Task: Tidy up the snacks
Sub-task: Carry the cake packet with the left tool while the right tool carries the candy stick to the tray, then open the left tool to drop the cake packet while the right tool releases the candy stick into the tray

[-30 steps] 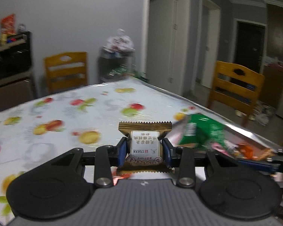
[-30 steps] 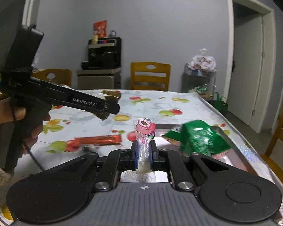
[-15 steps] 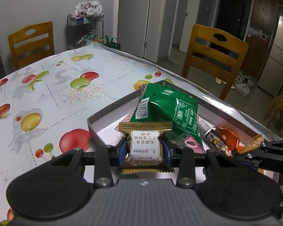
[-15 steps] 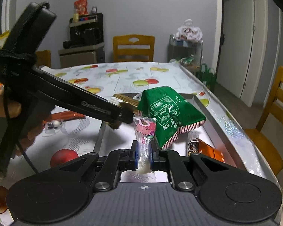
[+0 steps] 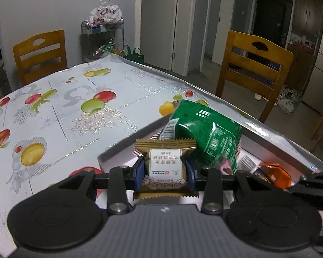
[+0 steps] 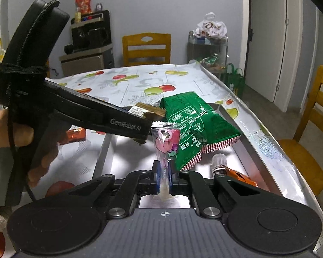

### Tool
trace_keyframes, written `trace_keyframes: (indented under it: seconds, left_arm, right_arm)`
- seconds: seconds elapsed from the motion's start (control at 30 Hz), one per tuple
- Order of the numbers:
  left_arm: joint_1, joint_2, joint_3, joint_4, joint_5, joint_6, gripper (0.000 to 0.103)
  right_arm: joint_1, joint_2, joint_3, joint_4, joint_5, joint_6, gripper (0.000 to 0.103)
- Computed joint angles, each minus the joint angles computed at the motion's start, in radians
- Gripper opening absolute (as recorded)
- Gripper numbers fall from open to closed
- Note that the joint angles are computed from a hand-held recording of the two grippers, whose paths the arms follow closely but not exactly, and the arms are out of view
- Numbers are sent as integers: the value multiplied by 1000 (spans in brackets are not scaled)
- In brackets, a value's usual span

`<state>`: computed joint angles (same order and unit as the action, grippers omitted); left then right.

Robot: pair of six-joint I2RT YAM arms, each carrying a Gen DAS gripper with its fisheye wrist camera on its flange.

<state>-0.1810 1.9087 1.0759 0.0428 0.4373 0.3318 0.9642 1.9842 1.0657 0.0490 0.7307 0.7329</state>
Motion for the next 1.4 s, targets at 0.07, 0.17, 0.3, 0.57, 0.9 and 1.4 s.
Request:
trace_keyframes:
  seconds: [0.07,0.17,0.3,0.57,0.9,1.4]
  left_arm:
    - [5,7,7,-2,-2,-6,37]
    - [12,13,12,-8,-1,-9,37]
    - [15,1,-8,4,-4,-3,37]
    - [14,-17,-32,38,-26,7,37]
    - [30,-33,-45,35,-5,14,37]
    - [62,-98,-95,48,39,24,67]
  right_arm:
    - [3,2,2,4,-3,-4,9]
    - [6,2,3,9,-7,-11,9]
    - [9,7,17,3,-15,-18,9]
    - [17,9,28,10,-28,-29,9]
    - [17,25,58,-14,-33,-18,9]
    - [30,25,87,-60,-2,8,24]
